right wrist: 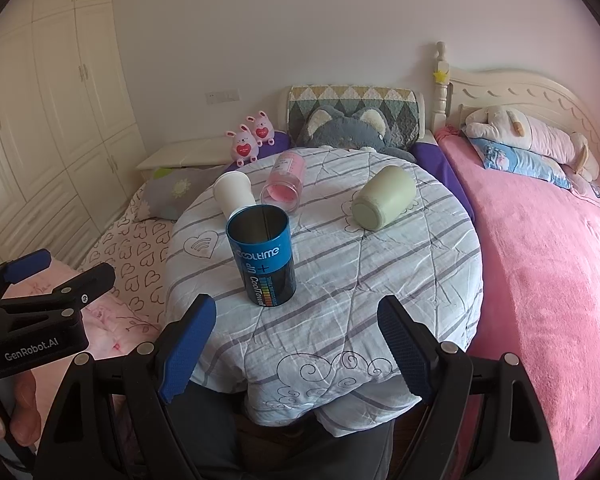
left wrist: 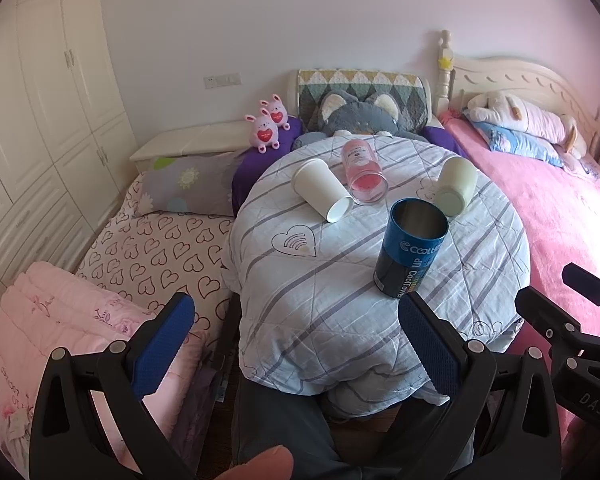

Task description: Flip cup upright

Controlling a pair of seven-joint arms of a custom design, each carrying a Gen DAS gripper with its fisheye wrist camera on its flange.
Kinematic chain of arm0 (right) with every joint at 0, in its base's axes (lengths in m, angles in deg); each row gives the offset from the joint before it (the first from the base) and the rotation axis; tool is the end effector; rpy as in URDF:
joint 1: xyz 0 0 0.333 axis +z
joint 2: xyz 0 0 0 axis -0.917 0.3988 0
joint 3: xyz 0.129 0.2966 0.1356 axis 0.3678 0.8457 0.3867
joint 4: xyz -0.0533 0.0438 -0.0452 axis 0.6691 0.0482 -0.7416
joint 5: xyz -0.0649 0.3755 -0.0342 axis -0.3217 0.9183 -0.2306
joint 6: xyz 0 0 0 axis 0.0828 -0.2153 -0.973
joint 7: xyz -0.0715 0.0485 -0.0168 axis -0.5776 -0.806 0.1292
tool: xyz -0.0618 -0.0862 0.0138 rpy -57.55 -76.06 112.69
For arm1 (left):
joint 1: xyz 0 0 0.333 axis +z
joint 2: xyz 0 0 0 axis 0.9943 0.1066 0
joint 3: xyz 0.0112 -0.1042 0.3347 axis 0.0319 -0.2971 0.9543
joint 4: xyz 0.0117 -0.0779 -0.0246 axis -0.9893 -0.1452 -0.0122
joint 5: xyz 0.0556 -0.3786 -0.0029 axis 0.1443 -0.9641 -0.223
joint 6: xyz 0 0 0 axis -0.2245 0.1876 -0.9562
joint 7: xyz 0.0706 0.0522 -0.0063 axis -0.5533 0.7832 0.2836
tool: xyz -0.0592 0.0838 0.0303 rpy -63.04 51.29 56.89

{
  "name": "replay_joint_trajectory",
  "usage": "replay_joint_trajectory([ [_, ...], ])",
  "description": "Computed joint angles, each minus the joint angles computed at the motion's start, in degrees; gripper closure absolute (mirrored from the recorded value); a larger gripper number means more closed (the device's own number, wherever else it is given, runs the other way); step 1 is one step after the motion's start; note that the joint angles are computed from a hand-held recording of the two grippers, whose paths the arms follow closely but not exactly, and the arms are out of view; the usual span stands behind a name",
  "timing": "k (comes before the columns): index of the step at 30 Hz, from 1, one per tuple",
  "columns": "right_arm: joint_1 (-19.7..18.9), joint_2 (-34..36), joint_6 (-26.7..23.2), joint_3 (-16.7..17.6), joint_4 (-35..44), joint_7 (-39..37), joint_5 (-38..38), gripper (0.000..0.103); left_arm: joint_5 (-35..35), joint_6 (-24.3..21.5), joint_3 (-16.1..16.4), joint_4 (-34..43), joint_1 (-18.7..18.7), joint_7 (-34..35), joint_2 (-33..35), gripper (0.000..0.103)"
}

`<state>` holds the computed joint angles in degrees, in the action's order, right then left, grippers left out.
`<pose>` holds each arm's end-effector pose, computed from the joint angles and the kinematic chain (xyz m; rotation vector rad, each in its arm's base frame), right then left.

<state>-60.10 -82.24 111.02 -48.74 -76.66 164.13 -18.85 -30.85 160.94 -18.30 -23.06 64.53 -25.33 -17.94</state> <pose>0.4900 0.0798 0.5881 -1.7848 1.5330 -0.5789 0.4855 -0.3324 0.5957 -1.7489 1.6475 -0.6371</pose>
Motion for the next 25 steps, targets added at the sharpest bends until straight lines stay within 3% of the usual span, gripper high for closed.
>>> replay_joint_trajectory([
  [25, 0.4, 0.5, -0.2, -0.5, 0.4, -0.2, 0.4, 0.019, -1.1, 2.3, 0.3, 0.5, 0.3, 2.7, 0.4, 0.000],
])
